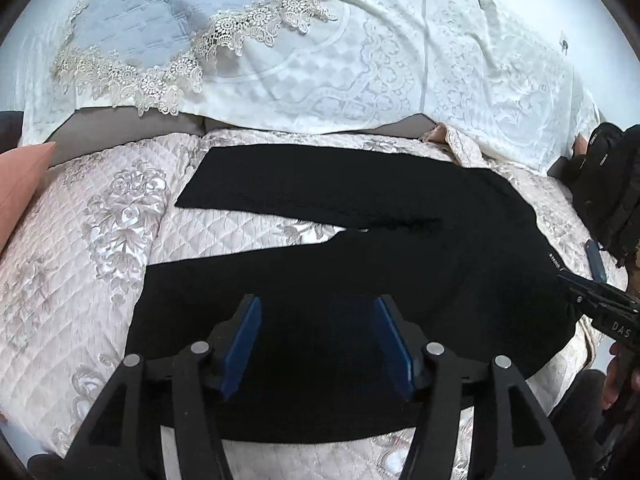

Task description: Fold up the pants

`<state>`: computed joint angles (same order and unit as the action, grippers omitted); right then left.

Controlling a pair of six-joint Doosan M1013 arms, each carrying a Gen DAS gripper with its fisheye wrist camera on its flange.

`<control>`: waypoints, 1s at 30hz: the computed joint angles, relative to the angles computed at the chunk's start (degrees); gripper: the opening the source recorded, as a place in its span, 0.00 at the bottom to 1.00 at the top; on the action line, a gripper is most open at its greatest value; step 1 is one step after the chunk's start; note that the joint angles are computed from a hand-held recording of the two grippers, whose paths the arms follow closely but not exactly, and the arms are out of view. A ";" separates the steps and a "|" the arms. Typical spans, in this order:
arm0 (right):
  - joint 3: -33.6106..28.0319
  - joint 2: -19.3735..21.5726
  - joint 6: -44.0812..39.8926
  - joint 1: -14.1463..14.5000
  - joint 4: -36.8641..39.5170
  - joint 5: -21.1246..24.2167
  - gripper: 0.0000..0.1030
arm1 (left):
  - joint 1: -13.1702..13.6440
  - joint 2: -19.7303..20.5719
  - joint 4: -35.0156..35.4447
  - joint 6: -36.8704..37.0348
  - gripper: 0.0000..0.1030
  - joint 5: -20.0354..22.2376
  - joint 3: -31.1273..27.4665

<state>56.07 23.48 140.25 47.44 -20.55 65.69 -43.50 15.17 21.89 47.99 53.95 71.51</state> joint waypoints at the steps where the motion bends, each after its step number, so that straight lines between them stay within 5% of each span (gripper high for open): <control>1: 0.45 -0.26 -0.32 -0.12 0.21 -0.32 0.42 | 0.07 0.09 0.17 -0.11 0.63 -0.15 -0.13; 8: -0.64 0.58 -5.73 -1.83 2.04 -0.39 0.42 | 1.59 1.42 -4.15 5.61 0.63 -2.15 -1.89; 30: -12.88 9.11 -29.18 -10.69 10.08 4.19 0.42 | 8.64 15.76 -15.33 27.16 0.58 6.31 -22.29</control>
